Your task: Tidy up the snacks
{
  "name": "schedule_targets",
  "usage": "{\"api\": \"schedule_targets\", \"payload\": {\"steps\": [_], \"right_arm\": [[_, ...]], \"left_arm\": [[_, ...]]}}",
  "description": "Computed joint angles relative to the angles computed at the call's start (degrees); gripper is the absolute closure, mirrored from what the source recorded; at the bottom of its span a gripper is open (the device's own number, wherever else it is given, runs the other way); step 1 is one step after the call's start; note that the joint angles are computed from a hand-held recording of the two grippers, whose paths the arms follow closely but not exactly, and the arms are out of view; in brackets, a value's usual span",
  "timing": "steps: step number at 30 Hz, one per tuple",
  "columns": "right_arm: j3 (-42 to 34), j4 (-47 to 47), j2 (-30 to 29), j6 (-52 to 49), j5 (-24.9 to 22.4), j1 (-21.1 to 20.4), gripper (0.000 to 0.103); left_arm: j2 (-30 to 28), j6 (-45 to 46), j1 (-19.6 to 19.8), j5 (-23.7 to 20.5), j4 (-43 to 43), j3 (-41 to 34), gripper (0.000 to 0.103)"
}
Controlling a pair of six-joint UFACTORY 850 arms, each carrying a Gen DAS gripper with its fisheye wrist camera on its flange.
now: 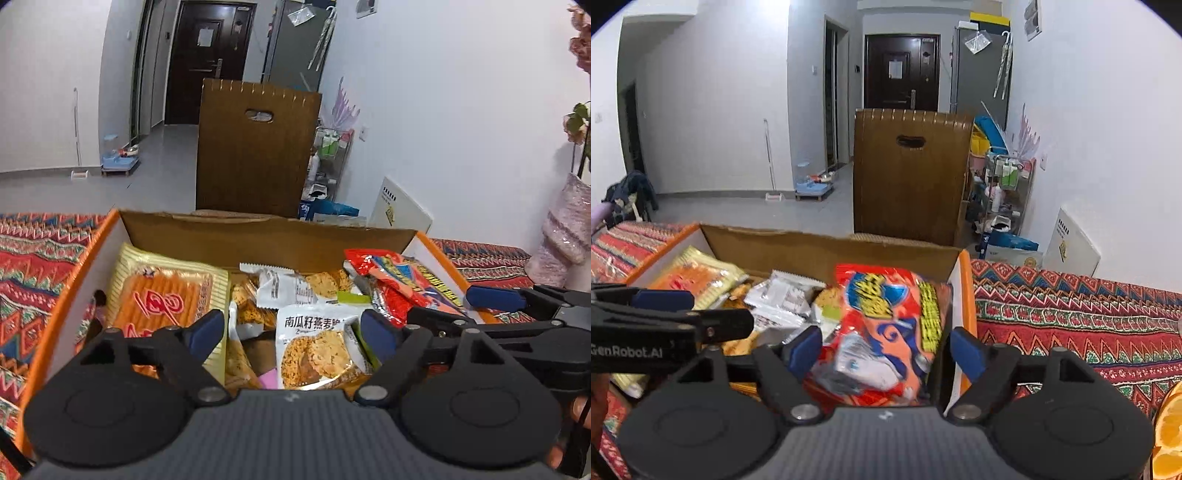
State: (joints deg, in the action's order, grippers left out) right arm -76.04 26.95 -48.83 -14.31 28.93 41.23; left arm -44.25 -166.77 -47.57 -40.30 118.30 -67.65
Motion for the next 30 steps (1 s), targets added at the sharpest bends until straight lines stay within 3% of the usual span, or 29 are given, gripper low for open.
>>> {"api": "schedule_targets", "payload": {"steps": [15, 22, 30], "right_arm": [[12.47, 2.63, 11.49, -1.42, 6.54, 3.97, 0.022], [21.32, 6.02, 18.93, -2.67, 11.95, 7.71, 0.016], [30.33, 9.89, 25.92, -2.75, 17.08, 12.87, 0.014]], "left_arm": [[8.91, 5.57, -5.94, -6.28, -6.93, 8.04, 0.017], [14.48, 4.79, -11.68, -12.10, -10.58, 14.76, 0.011], [18.36, 5.98, -20.79, -19.84, -18.04, 19.66, 0.005]]}}
